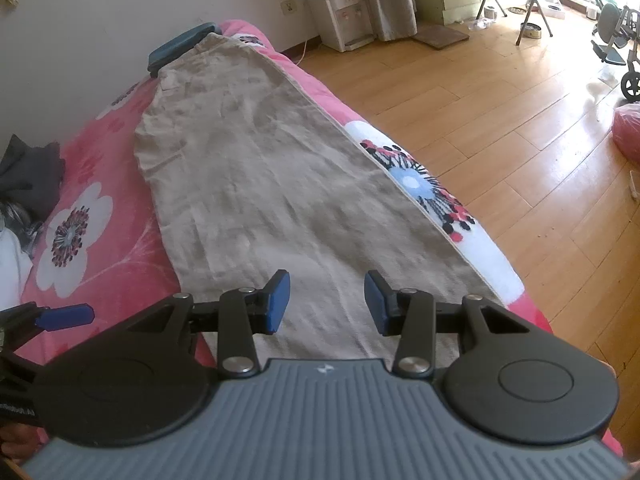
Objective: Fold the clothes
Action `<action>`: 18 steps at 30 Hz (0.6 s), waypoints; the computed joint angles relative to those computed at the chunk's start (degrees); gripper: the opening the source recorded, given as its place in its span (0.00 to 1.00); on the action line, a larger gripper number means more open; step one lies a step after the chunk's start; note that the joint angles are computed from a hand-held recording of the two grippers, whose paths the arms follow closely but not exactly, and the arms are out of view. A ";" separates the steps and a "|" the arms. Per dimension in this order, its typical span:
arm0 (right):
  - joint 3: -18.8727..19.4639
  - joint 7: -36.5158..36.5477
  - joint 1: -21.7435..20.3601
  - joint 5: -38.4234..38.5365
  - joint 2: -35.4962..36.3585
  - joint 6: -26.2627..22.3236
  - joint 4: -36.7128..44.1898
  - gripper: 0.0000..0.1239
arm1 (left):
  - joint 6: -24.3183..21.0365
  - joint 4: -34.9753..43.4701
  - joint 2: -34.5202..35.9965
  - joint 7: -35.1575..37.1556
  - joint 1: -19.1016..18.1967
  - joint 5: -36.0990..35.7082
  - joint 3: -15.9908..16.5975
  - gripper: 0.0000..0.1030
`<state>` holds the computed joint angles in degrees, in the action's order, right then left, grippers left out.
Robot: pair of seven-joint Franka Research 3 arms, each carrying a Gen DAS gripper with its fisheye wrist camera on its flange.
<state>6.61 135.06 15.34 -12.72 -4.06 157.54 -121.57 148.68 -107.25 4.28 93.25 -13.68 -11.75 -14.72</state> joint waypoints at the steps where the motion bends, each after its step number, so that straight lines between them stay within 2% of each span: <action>1: 0.01 0.07 0.01 -0.05 -0.03 0.01 -0.02 0.33 | 0.11 -0.06 -0.05 0.06 -0.01 0.03 -0.02 0.96; 18: 0.01 -0.66 0.21 0.63 0.03 -0.04 0.24 0.33 | 0.14 -0.22 -0.29 -0.88 -0.27 1.65 0.02 0.97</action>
<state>6.61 134.41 15.54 -12.09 -4.03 157.50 -121.33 148.82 -107.47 3.99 92.36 -13.95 -10.11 -14.70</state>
